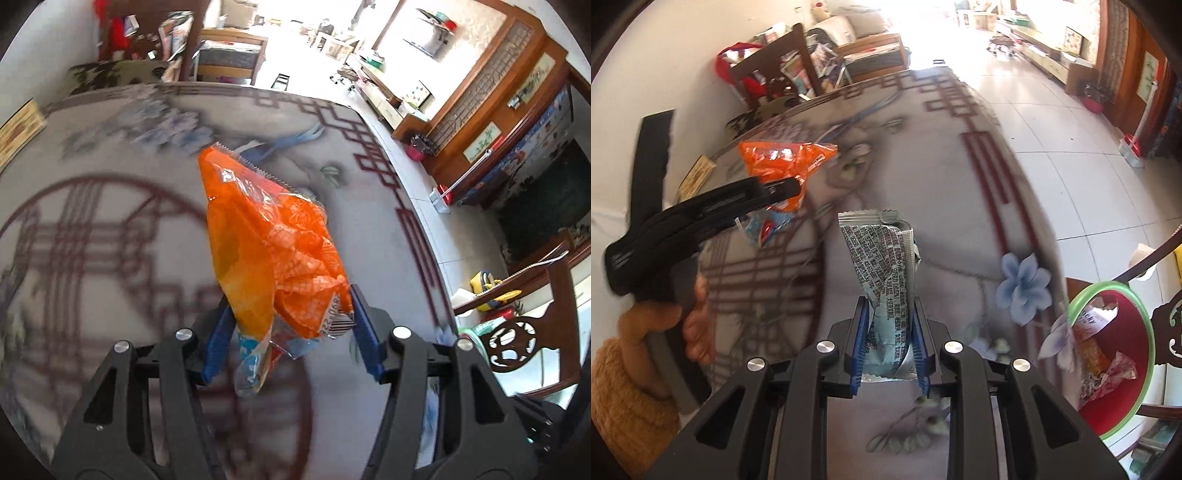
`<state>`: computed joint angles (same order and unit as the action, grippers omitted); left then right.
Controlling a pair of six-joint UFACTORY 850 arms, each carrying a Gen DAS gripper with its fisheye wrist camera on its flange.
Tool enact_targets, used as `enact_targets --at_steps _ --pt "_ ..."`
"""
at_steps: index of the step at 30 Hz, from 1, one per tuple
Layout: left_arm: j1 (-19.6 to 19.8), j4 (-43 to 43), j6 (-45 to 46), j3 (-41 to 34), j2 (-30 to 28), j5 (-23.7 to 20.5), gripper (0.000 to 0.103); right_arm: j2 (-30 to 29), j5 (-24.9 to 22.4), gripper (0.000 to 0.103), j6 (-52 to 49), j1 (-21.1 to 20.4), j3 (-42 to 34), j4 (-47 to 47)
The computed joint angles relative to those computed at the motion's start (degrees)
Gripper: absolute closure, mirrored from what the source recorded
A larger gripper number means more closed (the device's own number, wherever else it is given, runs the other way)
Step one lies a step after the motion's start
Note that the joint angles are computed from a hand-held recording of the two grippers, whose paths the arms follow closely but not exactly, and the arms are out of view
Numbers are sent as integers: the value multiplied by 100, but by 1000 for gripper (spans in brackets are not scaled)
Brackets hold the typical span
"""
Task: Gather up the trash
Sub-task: 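Grasp the orange snack bag with the left tool while the right tool grasps the blue-white wrapper, then carry the orange bag and blue-white wrapper with both tools toward the red bucket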
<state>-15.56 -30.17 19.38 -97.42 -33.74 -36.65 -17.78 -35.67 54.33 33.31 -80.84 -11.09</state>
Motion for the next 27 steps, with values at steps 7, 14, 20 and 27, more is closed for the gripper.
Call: enact_targets --at_steps 7,14,20,27 --pt "111 29 37 1384 1248 303 45 209 -35 78 316 341 0 -363" --pt "50 85 126 2034 1955 492 45 566 -116 78 957 618 233 -970" --pt "-22 -78 301 2183 2161 493 45 759 -99 78 1163 736 435 -1096" --pt "-132 -144 413 2245 2311 525 45 989 -121 78 1526 772 657 -1349"
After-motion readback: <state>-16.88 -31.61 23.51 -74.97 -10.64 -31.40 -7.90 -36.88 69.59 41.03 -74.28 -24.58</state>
